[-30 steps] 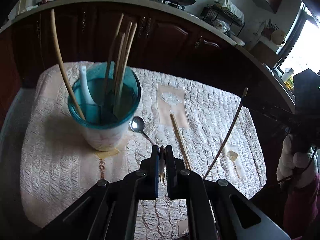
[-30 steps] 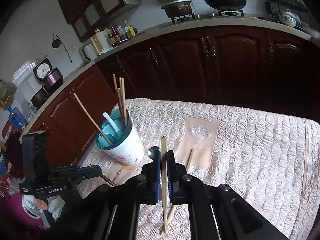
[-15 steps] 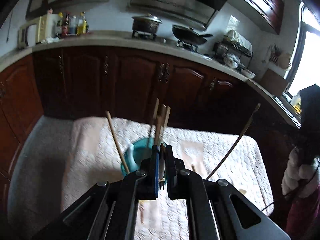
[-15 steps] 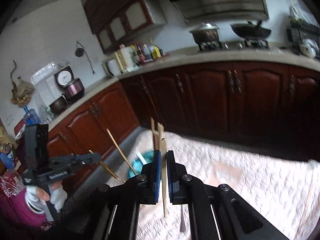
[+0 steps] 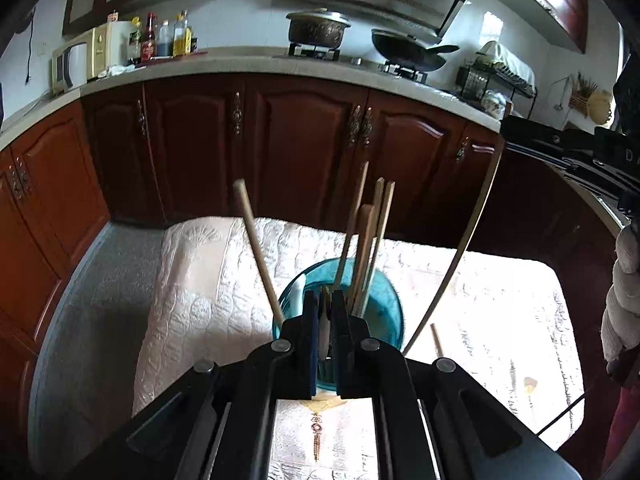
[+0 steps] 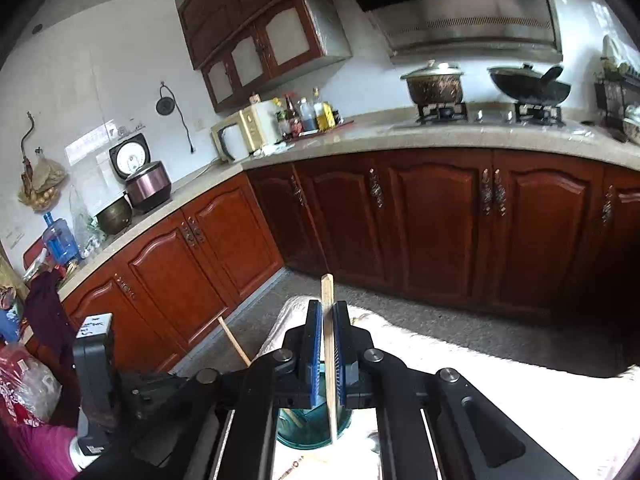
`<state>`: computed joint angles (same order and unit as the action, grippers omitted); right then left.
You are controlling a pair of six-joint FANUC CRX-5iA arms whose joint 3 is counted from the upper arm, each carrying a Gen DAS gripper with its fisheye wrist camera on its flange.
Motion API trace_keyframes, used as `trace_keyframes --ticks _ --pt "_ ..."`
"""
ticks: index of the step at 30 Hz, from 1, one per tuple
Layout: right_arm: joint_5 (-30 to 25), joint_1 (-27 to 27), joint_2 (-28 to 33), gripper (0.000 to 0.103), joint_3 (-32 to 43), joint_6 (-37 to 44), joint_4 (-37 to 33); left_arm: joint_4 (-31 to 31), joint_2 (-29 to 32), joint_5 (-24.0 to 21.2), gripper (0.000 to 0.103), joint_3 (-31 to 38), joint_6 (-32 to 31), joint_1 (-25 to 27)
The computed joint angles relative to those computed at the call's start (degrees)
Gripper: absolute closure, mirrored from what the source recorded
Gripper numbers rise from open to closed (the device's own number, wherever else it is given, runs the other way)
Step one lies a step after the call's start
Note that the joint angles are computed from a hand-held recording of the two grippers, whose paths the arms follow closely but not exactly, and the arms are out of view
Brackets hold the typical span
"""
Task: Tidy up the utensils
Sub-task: 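Lower the fork and chopstick into the cup and open both tools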
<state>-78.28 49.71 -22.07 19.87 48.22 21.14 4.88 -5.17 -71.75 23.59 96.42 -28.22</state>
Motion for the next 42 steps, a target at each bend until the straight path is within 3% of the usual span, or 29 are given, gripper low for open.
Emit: trace_keyframes --ticks 8,16,19,31,34,36,42 --pt "2.3 -7.1 1.7 0.096 2.6 5.9 -10.7 0.7 0.4 -0.2 0.097 -1.5 -0.5 0.3" --pt "3.0 -6.0 3.0 0.096 4.5 6.5 -7.1 1.0 1.1 -0.5 0.097 -2.0 -0.4 0.2" --pt "2.6 -6.2 3.3 0.096 3.1 6.5 -7.6 1.2 1.3 -0.7 0.097 -2.1 -0.4 0.1" --pt "1.2 -15.2 3.9 0.096 -4.1 8.3 -20.5 1.3 2.2 -1.4 0.097 -2.4 0.4 -0.3" --pt "2.5 -16.5 3.1 0.092 -5.9 7.4 -22.3 1.3 2.7 -2.0 0.097 -2.2 0.6 -0.4" --pt "2.9 -17.0 2.7 0.082 -6.7 7.3 -23.0 1.2 3.2 -2.7 0.097 -1.9 1.0 -0.4" --pt "1.7 -17.0 1.0 0.079 -7.8 6.1 -22.9 1.5 3.0 -2.8 0.097 -2.2 2.0 -0.4"
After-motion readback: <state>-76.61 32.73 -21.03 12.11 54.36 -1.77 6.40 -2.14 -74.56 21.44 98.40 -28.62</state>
